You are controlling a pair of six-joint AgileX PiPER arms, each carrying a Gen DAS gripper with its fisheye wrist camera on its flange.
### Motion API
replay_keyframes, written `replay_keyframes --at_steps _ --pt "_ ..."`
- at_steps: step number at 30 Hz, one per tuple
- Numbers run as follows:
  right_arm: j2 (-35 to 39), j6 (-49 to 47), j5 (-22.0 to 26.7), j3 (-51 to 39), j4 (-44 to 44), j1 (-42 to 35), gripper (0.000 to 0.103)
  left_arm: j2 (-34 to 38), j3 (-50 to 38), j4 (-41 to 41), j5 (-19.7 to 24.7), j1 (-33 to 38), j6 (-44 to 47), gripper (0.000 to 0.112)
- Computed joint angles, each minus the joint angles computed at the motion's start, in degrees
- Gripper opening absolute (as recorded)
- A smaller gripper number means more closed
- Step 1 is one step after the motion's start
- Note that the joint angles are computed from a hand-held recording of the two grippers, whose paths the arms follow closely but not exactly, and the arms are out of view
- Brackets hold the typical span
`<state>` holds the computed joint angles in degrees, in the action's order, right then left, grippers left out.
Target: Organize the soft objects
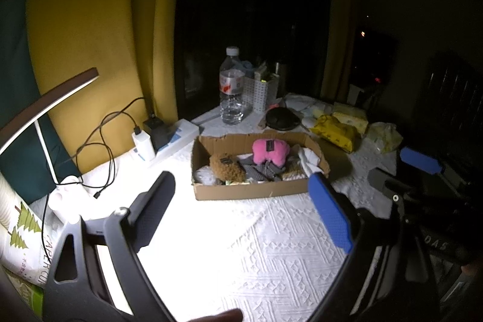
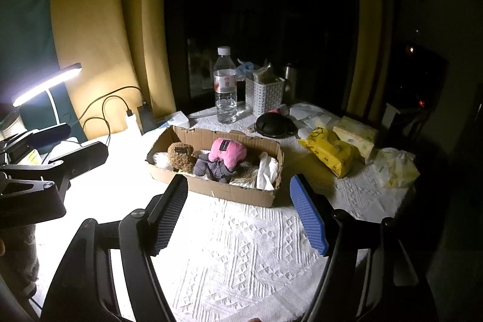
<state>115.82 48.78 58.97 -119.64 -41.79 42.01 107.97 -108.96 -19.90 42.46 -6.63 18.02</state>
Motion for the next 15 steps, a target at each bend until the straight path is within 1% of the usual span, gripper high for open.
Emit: replay_keyframes --at_steps 10,15 --pt "0.19 -0.21 -0.06 -0.04 0.47 -0.22 0.074 0.86 -0.82 0.42 0.13 -0.12 -0.34 0.091" --pt "0.29 0.08 -1.03 0.96 0.82 -0.62 0.074 1.48 -1.55 0.65 0.35 -0.32 -0.45 0.091"
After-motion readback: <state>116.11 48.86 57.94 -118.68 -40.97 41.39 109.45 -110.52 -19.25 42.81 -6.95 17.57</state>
